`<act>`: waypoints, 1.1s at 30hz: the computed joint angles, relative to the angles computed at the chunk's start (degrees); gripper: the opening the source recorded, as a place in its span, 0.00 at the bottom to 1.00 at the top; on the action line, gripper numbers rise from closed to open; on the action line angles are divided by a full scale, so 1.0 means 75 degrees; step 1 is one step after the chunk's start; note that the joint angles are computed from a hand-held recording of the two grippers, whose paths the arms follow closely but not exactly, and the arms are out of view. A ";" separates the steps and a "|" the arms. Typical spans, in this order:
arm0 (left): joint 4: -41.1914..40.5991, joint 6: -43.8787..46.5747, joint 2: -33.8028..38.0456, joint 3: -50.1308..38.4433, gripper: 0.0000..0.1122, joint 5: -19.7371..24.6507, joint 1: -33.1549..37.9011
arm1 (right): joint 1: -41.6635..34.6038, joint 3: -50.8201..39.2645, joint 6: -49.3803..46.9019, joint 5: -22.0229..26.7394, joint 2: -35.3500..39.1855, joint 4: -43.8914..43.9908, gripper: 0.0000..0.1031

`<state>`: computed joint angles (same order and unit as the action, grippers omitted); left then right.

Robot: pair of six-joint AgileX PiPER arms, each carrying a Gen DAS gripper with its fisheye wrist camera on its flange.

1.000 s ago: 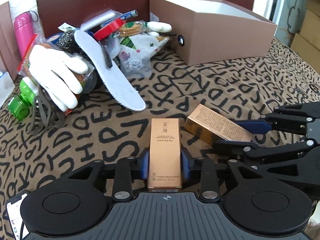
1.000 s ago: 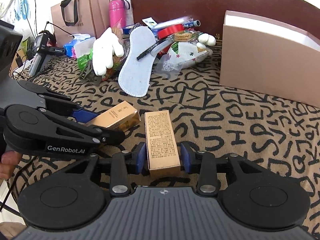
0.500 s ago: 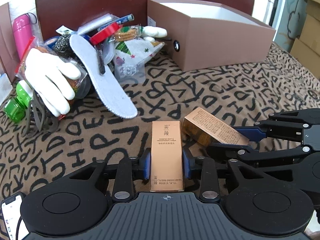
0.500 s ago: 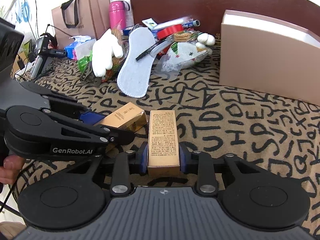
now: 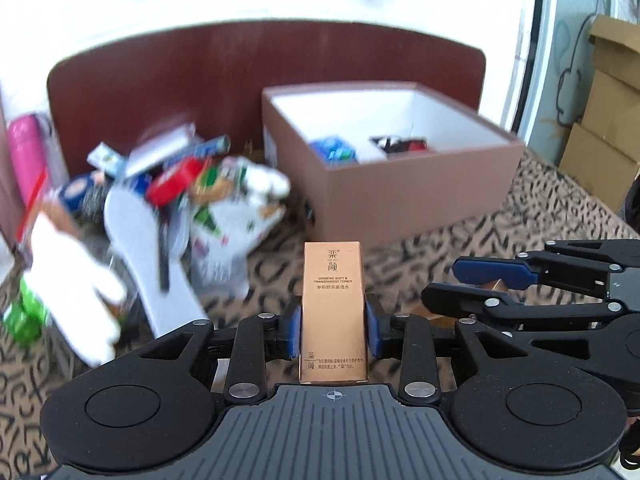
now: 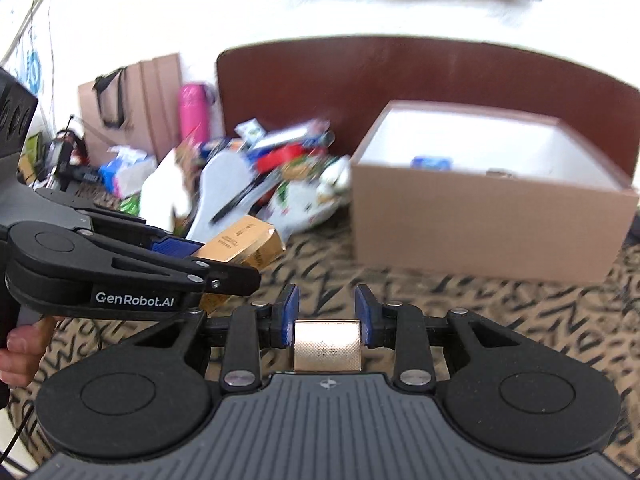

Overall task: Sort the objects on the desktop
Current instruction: 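Carry the gold perfume box into the brown box and open the left gripper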

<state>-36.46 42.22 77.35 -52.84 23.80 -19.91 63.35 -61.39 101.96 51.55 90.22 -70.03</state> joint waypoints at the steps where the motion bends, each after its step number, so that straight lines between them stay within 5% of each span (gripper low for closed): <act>1: 0.0018 -0.0094 0.0062 -0.0153 0.27 -0.0029 -0.0083 | -0.0030 0.0010 -0.0049 0.0132 -0.0076 -0.0063 0.34; 9: 0.0703 -0.1310 0.0847 -0.1582 0.27 -0.0147 -0.0669 | -0.0588 0.0095 -0.0384 0.0739 -0.0578 -0.0654 0.33; 17: 0.3002 -0.3764 0.2191 -0.3698 0.27 -0.0052 -0.1383 | -0.1925 -0.0191 -0.0632 0.0454 -0.0498 -0.0861 0.34; 26: 0.5675 -0.6556 0.4187 -0.5987 0.27 0.0719 -0.2040 | -0.2881 -0.0732 -0.0822 0.0235 0.0309 -0.0881 0.34; 33: 0.4699 -0.5812 0.4904 -0.6840 0.27 0.1066 -0.1817 | -0.3406 -0.0879 -0.0877 -0.0022 0.0597 -0.0764 0.33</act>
